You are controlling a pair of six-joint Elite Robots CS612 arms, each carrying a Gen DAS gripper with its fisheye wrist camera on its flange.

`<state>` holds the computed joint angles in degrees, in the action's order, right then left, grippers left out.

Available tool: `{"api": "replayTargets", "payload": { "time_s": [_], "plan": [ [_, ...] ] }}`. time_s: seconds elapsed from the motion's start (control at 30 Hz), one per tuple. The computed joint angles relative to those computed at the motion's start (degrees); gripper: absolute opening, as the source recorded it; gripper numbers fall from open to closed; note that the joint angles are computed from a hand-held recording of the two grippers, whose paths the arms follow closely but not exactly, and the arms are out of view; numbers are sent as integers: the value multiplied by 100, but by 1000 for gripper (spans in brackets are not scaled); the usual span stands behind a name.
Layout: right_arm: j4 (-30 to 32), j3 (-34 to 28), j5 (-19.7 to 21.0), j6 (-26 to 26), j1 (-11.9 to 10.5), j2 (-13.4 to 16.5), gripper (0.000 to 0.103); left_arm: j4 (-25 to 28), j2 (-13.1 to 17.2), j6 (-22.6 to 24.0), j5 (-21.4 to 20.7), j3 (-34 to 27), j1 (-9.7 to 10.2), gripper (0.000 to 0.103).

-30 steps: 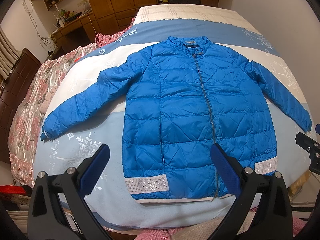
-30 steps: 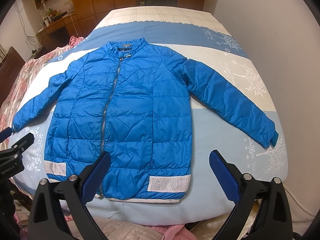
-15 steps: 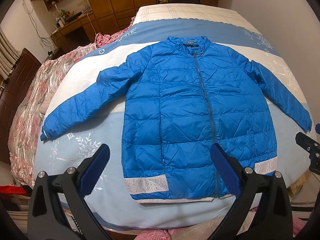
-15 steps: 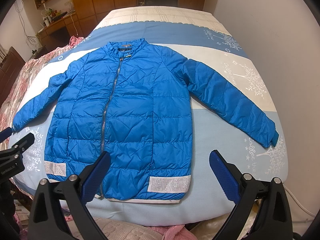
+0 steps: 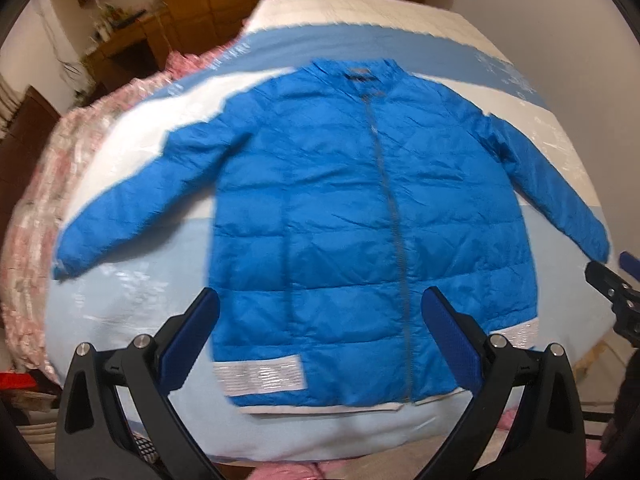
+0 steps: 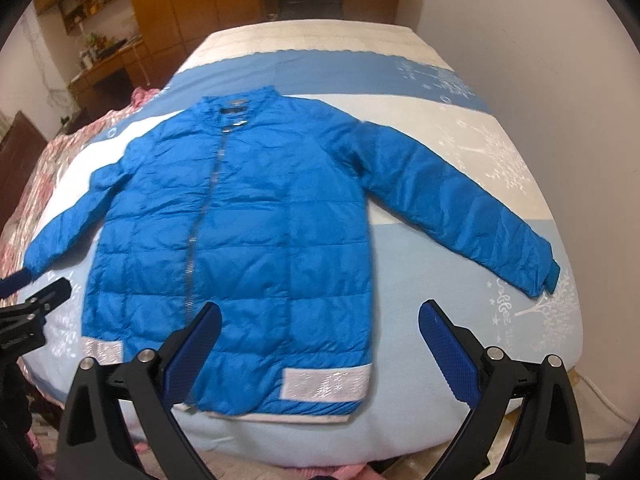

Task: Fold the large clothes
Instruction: 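Grasp the blue jacket sleeve cuff with the right gripper and fold it across the body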

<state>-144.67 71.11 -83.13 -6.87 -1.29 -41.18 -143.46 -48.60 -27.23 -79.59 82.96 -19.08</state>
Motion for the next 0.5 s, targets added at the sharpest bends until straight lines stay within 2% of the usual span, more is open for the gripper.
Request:
{"api": "replayTargets", "payload": {
  "time_s": [0.17, 0.33, 0.4, 0.5],
  "plan": [
    [63, -184, 148, 805, -466, 277, 93, 558, 433, 178, -480, -590, 2, 100],
    [-48, -434, 152, 1660, -1000, 538, 93, 824, 963, 482, -511, -1408, -125, 100],
    [90, -677, 154, 1795, -1175, 705, 93, 912, 1235, 647, -522, -1892, -196, 100],
    [389, -1129, 325, 1953, -1441, 1007, 92, 941, 1651, 850, -762, -2634, -269, 100]
  ]
}}
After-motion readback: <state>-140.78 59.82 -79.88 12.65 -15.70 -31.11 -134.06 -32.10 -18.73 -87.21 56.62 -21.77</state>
